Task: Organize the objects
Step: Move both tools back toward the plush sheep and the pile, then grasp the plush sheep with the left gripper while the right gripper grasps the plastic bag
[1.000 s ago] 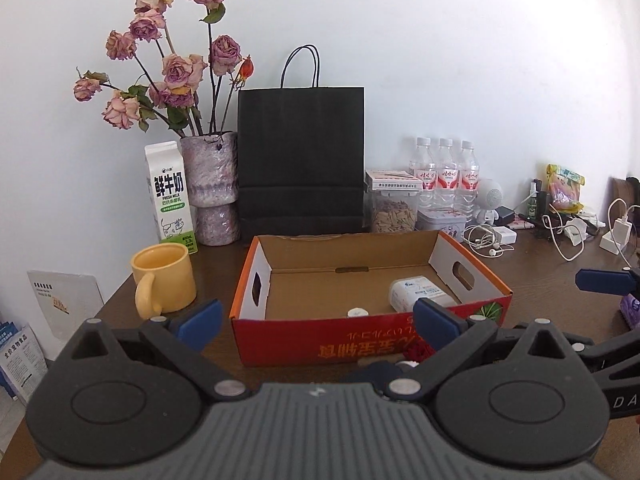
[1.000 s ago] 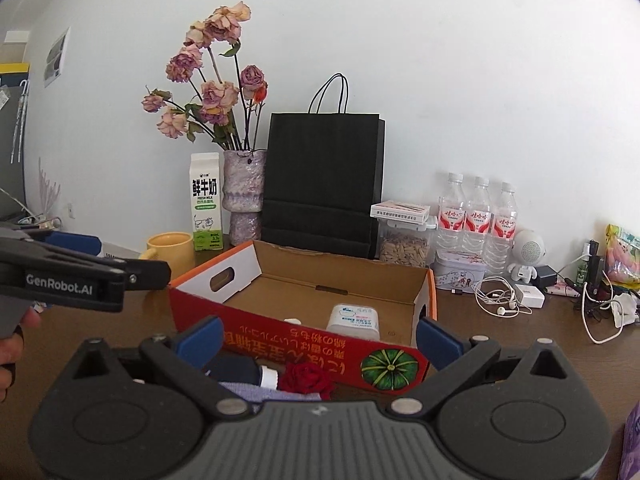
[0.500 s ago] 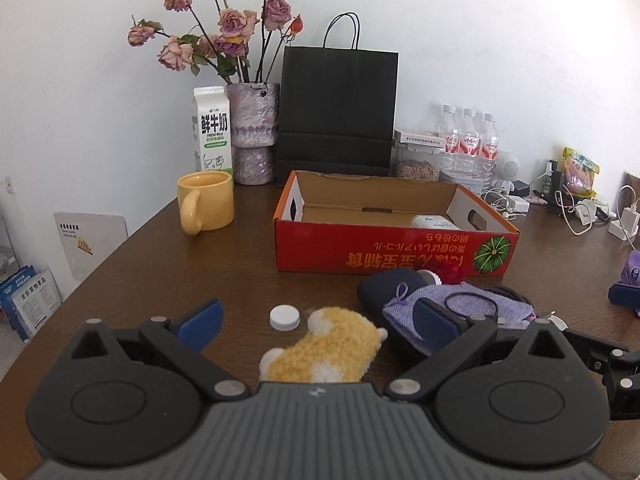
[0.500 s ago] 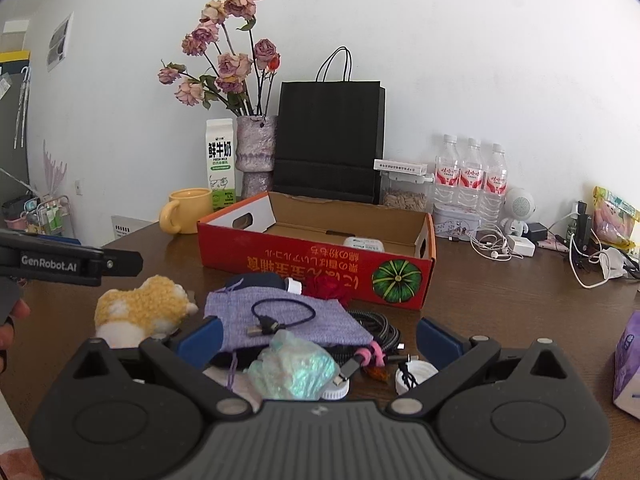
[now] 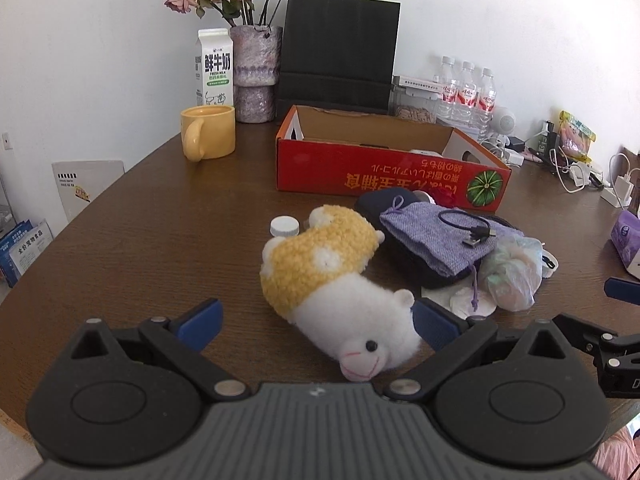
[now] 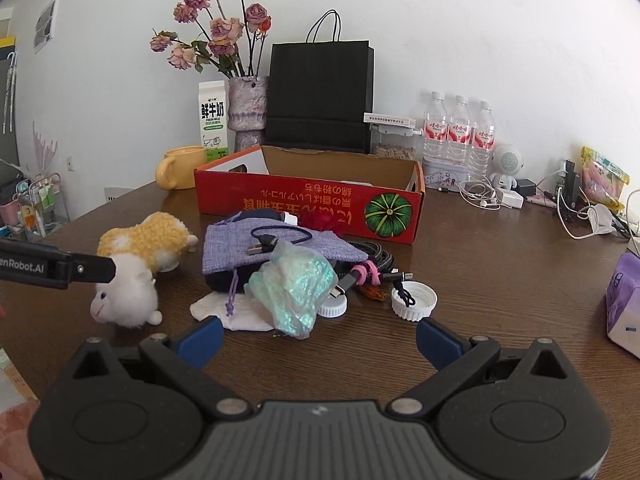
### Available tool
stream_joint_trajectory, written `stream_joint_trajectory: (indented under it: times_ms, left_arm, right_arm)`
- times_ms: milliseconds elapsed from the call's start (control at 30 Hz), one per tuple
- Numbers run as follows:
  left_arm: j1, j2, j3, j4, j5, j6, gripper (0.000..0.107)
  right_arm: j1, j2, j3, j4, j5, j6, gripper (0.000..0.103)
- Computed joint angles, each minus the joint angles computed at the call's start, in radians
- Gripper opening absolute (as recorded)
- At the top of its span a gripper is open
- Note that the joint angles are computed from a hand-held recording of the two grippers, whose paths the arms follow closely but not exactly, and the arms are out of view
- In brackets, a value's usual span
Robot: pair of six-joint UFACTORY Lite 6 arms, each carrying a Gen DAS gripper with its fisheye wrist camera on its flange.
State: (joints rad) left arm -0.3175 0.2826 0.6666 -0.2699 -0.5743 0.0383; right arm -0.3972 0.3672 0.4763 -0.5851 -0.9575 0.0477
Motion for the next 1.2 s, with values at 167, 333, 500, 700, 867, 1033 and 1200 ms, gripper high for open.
stream_joint_trajectory:
  times_ms: [167,333,500,700,867,1033,1200]
  left_arm:
    - [-0.013,-0.005,-0.023,0.005,0.026,-0.026,0.103]
    - [-0.015,0.024,0.003,0.013,0.039,-0.039,0.103]
    - [-0.025,0.077,0.072,0.026,0.061,-0.051,0.103]
    - [-0.062,0.172,0.174,-0.095,0.078,-0.003,0.103]
    - [-0.081,0.234,0.239,-0.183,0.063,0.047,0.103]
    - [-0.077,0.284,0.302,-0.262,0.061,0.094,0.103]
    - [-0.055,0.311,0.328,-0.27,0.066,0.079,0.103]
  right_arm:
    - [0.005,0.0,-0.018,0.001,0.008,-0.016,0.103]
    - [0.005,0.029,-0.007,-0.006,-0.001,-0.005,0.103]
    - [0.01,0.057,0.026,0.005,-0.003,-0.004,0.103]
    - [0.009,0.089,0.057,0.013,0.005,-0.009,0.103]
    - [0.018,0.108,0.077,0.021,0.008,-0.009,0.103]
    - [0.05,0.119,0.102,0.044,0.005,-0.025,0.103]
    - [0.084,0.144,0.138,0.062,0.01,-0.037,0.103]
